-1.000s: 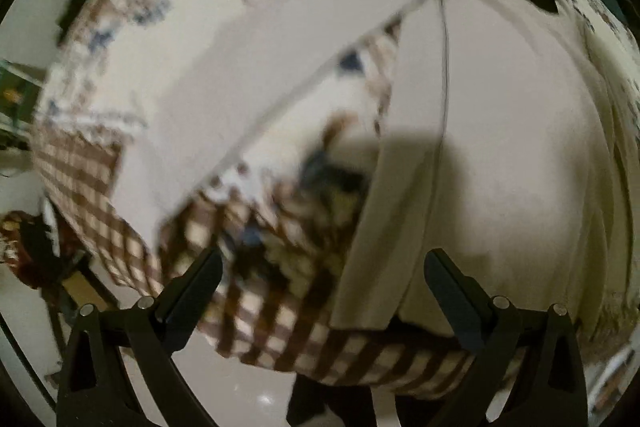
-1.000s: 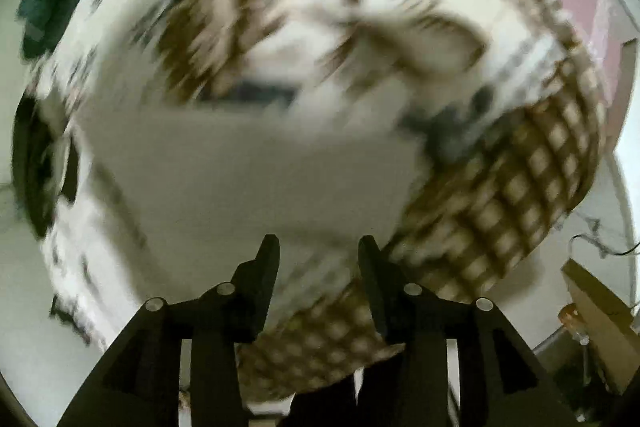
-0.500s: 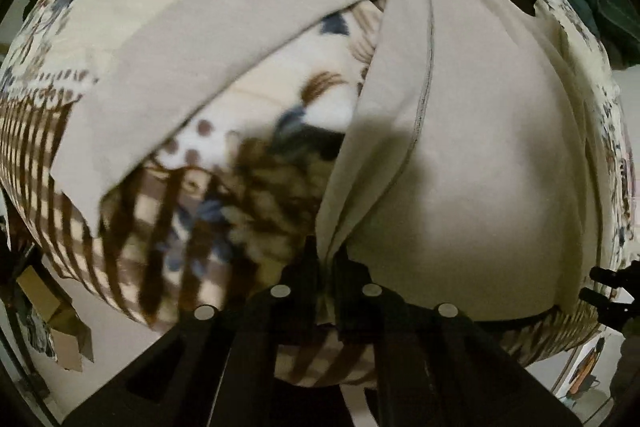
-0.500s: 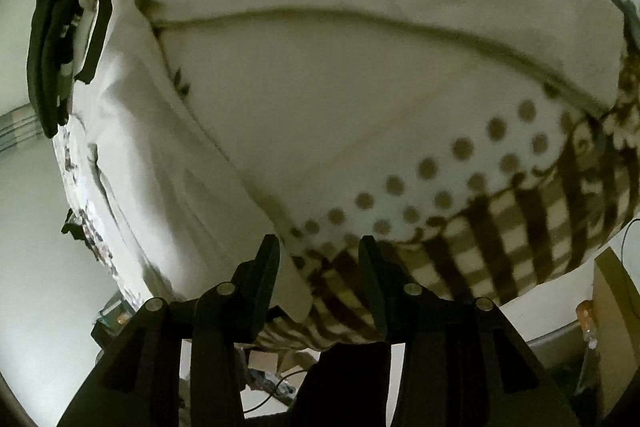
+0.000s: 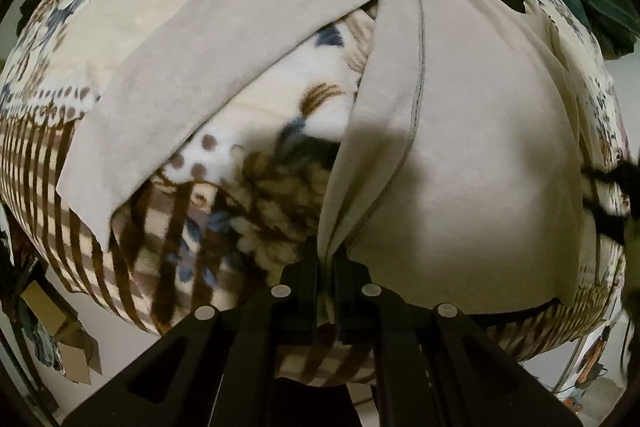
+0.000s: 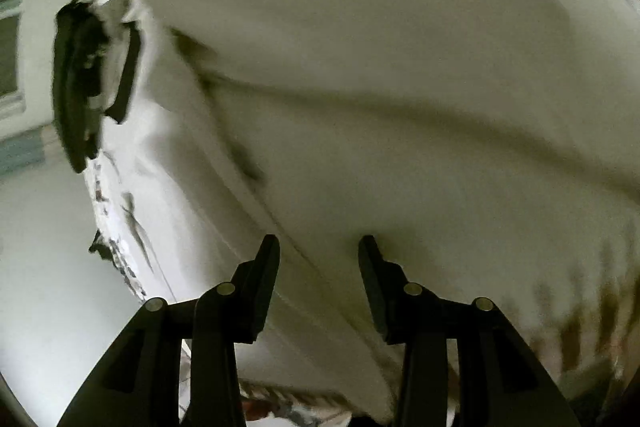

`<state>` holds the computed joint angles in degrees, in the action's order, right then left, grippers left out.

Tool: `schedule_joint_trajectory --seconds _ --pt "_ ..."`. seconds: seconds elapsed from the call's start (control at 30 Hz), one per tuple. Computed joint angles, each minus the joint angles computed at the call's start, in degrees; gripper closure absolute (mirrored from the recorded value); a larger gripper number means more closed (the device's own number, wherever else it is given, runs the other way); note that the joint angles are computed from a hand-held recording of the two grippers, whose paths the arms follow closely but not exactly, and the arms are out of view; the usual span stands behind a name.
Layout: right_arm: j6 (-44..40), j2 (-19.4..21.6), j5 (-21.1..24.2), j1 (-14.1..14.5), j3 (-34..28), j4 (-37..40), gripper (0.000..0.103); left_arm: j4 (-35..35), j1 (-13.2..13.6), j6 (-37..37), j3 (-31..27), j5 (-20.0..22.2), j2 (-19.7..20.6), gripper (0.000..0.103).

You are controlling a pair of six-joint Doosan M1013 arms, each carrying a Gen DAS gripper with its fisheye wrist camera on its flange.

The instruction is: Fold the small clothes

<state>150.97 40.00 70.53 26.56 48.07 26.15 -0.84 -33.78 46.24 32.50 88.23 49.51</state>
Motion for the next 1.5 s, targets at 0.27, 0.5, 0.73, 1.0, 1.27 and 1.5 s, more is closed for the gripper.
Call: schedule_joint_trajectory --seconds 0.27,0.5,0.73,1.0,1.27,1.5 --pt "-0.71 9.21 15.95 0.31 -18.75 -13.52 0.103 -0.43 -0.44 0.6 0.83 -0.85 -0.43 0.099" --pt "-5.14 1.54 10.13 -1.43 -4.01 0.7 0.057 -4.23 0.56 -1.6 3.26 -2.66 -1.65 0.094" --pt "-1.09 -7.65 -5.61 0.72 18.12 18.31 0.043 -7.94 2.17 -6.14 9.27 -7.27 -4.39 0.027" --pt "4.9 -6.13 -1.17 2.85 15.24 7.91 0.101 -7.47 1.64 -3.58 5.21 -2.33 -1.34 0.027" --pt "11.32 -10.77 -5.89 2.16 18.53 0.74 0.059 0.68 -0.3 -3.71 2.83 1.27 -2.24 0.027" --pt "34.11 -17.03 -4.79 -0.7 25.46 -25.37 0.039 6.66 -1.5 -0.87 -8.34 5.44 3.73 0.013"
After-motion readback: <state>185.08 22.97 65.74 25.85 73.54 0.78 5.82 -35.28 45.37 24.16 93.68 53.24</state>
